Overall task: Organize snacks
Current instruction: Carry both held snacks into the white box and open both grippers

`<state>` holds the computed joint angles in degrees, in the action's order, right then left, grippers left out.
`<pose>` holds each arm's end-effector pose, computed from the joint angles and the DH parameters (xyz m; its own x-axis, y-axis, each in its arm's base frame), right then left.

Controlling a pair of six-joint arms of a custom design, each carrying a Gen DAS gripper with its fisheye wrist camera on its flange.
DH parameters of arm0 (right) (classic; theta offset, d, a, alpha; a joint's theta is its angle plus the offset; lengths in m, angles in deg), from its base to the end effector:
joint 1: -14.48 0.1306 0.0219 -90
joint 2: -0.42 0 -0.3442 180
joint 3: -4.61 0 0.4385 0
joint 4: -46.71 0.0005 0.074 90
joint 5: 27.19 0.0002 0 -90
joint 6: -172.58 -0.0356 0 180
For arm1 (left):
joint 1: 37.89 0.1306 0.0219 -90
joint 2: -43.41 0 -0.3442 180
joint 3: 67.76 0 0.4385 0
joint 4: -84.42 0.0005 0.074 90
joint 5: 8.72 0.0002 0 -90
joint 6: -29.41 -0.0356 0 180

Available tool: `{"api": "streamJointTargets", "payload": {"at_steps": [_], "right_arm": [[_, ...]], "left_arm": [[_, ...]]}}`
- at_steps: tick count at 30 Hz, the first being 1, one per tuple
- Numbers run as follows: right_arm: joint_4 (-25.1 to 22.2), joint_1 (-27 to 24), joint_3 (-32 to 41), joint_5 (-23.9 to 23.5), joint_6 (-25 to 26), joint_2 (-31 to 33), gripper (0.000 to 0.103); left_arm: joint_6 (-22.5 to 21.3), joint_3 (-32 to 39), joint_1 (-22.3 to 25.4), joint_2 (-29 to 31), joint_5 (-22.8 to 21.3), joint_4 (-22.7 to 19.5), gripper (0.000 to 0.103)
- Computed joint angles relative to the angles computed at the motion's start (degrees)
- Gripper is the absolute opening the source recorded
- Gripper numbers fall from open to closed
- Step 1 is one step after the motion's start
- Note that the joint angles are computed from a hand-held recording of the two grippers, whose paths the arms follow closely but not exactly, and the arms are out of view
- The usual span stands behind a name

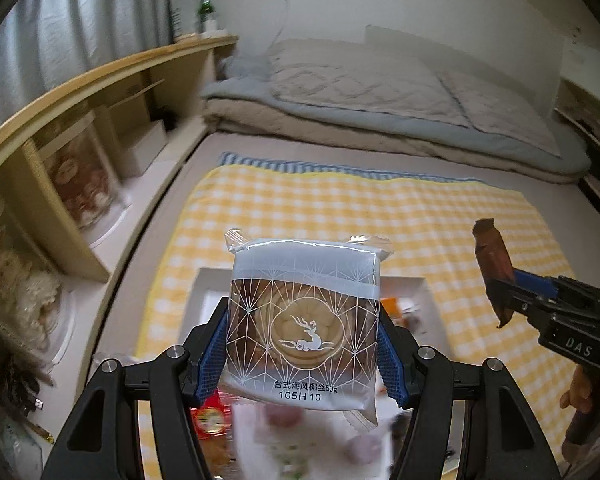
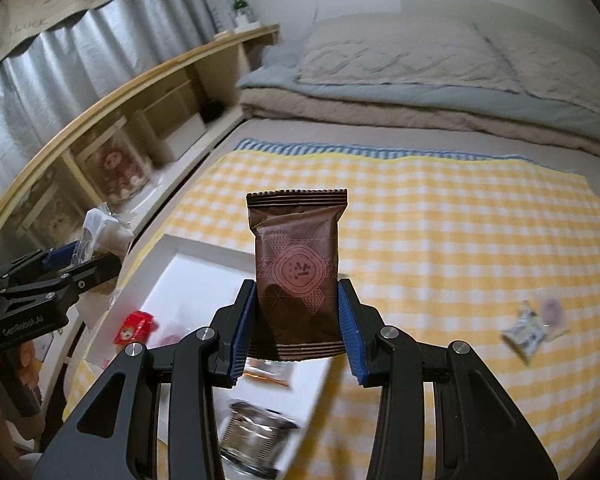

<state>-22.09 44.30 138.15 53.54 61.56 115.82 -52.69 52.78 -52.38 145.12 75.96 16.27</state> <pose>0.5659 0.3304 0.4935 -0.8342 -0.0701 -0.5470 -0.3001 0.8898 0.3437 0.5603 -0.1419 0.5260 -0.7535 0.0534 -0.6553 0.0879 0.9959 -0.0199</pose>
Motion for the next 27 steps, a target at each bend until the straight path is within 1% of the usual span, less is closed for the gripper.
{"api": "streamJointTargets", "payload": {"at_steps": [2,3,7,10,14,18,21,24,27], "right_arm": [[-0.43,0.91,1.32,-0.18,-0.27,1.31,0.041],[-0.75,1.41,2.26,-0.4,-0.6,2.23,0.041],[-1.73,2.95,5.4,-2.12,-2.29,5.35,0.041],[-2.28,4.02,7.93,-2.54,-2.6,7.69,0.041],[-2.67,4.98,11.84,-3.96,-3.76,11.04,0.041],[-3.3,5.64,16.16,-5.62,-5.81,14.69,0.041],[-3.57,5.78,18.37,-7.37,-7.51,16.88,0.041],[-3.75,5.67,19.35,-8.86,-9.34,18.22,0.041],[-4.08,5.34,20.65,-10.58,-12.26,20.04,0.041]], "left_arm": [[0.03,-0.94,1.09,-0.52,0.27,-0.14,0.063],[-0.06,0.35,1.53,0.81,0.41,-0.4,0.063],[-0.59,0.12,3.05,1.36,0.4,-0.83,0.063],[-0.22,3.21,3.75,5.05,-0.06,-1.66,0.063],[-1.04,7.53,4.43,9.93,-0.9,-2.84,0.063],[-1.81,12.25,4.85,15.12,0.16,-4.78,0.063],[-1.52,15.92,5.13,18.93,0.35,-6.6,0.063],[-1.82,19.76,5.31,22.71,0.55,-8.38,0.063],[-2.54,24.04,5.1,26.63,0.09,-10.32,0.063]]}}
